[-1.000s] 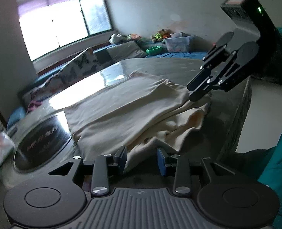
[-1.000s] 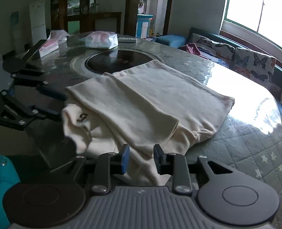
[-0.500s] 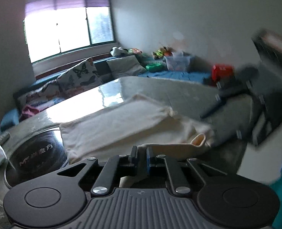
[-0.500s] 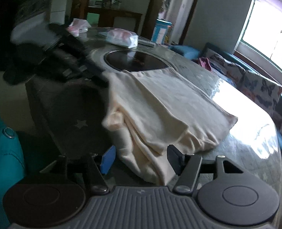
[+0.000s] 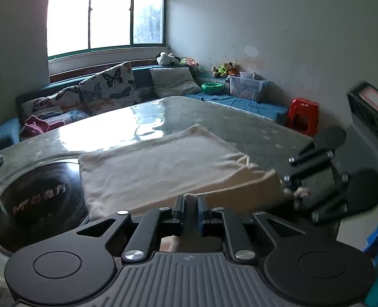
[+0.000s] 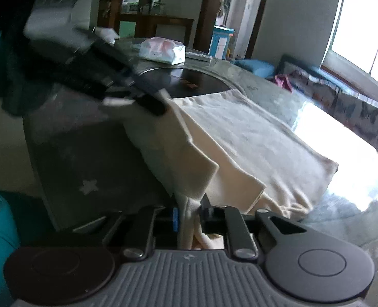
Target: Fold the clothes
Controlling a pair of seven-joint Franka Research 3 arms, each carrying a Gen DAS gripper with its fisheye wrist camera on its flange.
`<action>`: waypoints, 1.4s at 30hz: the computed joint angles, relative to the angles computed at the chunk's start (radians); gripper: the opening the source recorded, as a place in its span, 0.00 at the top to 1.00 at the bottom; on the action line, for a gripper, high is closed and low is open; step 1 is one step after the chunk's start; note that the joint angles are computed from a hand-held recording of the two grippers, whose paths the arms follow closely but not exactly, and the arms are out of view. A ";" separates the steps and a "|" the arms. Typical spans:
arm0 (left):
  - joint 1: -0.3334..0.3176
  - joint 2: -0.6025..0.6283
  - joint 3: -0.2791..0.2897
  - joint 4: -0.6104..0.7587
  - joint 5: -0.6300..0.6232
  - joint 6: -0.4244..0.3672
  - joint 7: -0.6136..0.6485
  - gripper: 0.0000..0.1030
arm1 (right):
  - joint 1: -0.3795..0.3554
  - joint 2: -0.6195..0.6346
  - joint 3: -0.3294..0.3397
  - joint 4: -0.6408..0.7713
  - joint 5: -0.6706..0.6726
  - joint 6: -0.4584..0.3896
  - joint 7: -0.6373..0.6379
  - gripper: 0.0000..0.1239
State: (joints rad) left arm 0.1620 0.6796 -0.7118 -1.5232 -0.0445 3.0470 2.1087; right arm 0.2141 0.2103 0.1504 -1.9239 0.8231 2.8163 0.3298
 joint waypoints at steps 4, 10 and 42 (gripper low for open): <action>0.047 -0.049 -0.021 -0.104 0.017 0.055 0.006 0.80 | -0.014 0.016 -0.014 0.055 0.004 -0.085 0.083 0.92; 0.024 -0.125 0.060 -0.220 0.106 0.143 -0.061 0.66 | -0.034 0.036 -0.017 0.114 0.036 -0.131 0.132 0.92; 0.429 -0.126 -0.336 -0.365 0.580 0.231 -0.389 0.96 | 0.037 -0.256 -0.105 -0.142 0.344 -0.107 -0.065 0.96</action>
State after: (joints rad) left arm 0.5914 0.5538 -1.0476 -1.8883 0.5358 3.2780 1.7193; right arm 0.2513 -0.0453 0.0459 -2.0657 1.1675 2.7091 0.2646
